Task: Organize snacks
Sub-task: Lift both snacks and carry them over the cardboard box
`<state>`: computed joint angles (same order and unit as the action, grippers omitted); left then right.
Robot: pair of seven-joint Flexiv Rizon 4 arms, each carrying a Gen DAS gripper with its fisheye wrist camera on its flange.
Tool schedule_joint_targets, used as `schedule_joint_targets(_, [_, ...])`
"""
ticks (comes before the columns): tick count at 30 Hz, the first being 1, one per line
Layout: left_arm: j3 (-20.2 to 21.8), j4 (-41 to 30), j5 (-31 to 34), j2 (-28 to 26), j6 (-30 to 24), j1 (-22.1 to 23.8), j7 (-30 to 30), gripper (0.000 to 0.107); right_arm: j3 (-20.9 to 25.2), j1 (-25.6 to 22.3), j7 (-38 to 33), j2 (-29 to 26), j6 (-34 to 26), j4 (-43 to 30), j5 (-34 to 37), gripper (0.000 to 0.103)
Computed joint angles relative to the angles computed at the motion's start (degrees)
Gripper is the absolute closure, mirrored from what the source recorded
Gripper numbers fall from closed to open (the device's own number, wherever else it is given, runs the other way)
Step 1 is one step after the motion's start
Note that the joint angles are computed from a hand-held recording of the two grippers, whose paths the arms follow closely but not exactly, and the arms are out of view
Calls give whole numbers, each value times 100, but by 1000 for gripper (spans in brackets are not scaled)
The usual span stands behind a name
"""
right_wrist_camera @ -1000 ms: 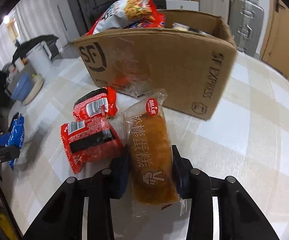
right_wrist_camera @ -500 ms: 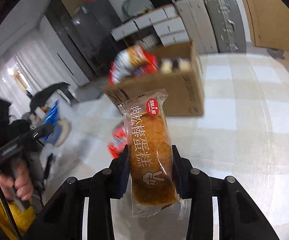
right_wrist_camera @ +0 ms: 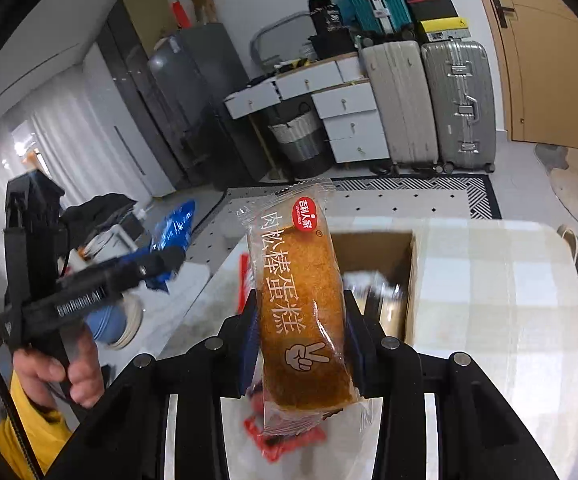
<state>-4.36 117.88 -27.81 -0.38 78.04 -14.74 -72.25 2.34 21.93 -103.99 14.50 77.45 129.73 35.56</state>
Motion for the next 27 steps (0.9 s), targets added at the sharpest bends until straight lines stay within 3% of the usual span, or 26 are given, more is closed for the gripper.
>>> schedule_joint_targets(4, [-79, -738, 111, -678, -512, 183, -77, 65, 95, -295, 590, -744, -147, -536, -594, 66])
schedule_joint_targets(10, [-215, -1362, 464, -1362, -978, 274, -152, 65, 408, -673, 780, -1505, -249, -995, -802, 66])
schedule_joint_targets(21, [-339, -1921, 735, -2139, -1400, 223, -163, 65, 838, -1133, 859, -1886, -154, -956, -924, 66])
schedule_joint_targets(27, [-410, -1914, 693, -2207, -1230, 259, -107, 65, 889, -1172, 973, -1956, -46, -903, -1103, 66])
